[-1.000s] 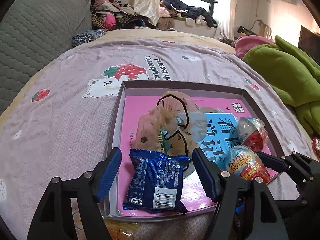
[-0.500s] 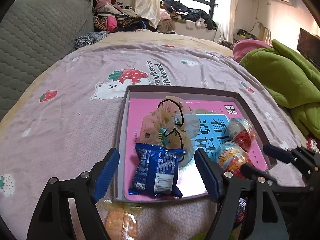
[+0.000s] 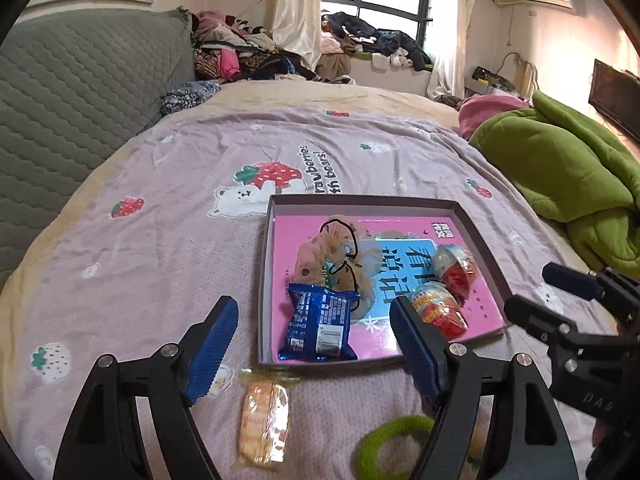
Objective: Organize objects
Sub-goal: 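Pull both open tools back from the tray toward the remaining items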
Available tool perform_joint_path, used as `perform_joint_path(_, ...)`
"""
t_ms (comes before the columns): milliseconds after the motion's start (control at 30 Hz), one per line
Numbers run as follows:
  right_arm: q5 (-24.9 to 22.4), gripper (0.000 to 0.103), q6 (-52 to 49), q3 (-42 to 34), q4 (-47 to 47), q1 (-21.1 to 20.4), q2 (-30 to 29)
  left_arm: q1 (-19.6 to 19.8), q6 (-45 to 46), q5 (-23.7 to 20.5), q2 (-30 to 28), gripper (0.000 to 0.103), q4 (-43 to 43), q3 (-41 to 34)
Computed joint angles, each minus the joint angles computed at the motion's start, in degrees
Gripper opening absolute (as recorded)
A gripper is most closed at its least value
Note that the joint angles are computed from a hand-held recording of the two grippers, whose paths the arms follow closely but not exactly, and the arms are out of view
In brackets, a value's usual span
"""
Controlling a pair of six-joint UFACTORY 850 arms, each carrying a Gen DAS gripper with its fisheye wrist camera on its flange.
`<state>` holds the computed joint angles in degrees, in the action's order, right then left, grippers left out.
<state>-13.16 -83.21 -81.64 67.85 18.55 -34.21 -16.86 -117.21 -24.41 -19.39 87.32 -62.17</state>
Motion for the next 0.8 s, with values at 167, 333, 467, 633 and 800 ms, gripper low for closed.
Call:
perform_joint_path(167, 0.17, 0.063, -1.88, 2.46, 1.53, 0.0, 3.49, -1.24, 1.9, -1.67, 3.36, 0.079, -1.93, 1.75)
perform_joint_path(333, 0.5, 0.064, -5.98, 5.19, 5.28, 0.13, 6.93, -2.61, 3.78, -3.28, 6.87, 0.079, -3.91, 3.82)
perform_joint_path(467, 0.47, 0.064, -8.3, 7.14, 7.75, 0.05, 9.47, -3.79, 4.79, -4.35, 8.97, 0.079, -5.15, 5.31)
perform_joint_path(633, 0.49, 0.064, -12.59, 9.88, 11.36, -0.02, 12.83, -5.66, 5.56, -5.9, 11.33, 0.079, -6.57, 7.34)
perform_joint_path(800, -0.1, 0.065, -15.48, 12.1, 13.85, -0.43, 15.82, -7.48, 6.54, -7.44, 12.88, 0.079, -8.07, 8.48)
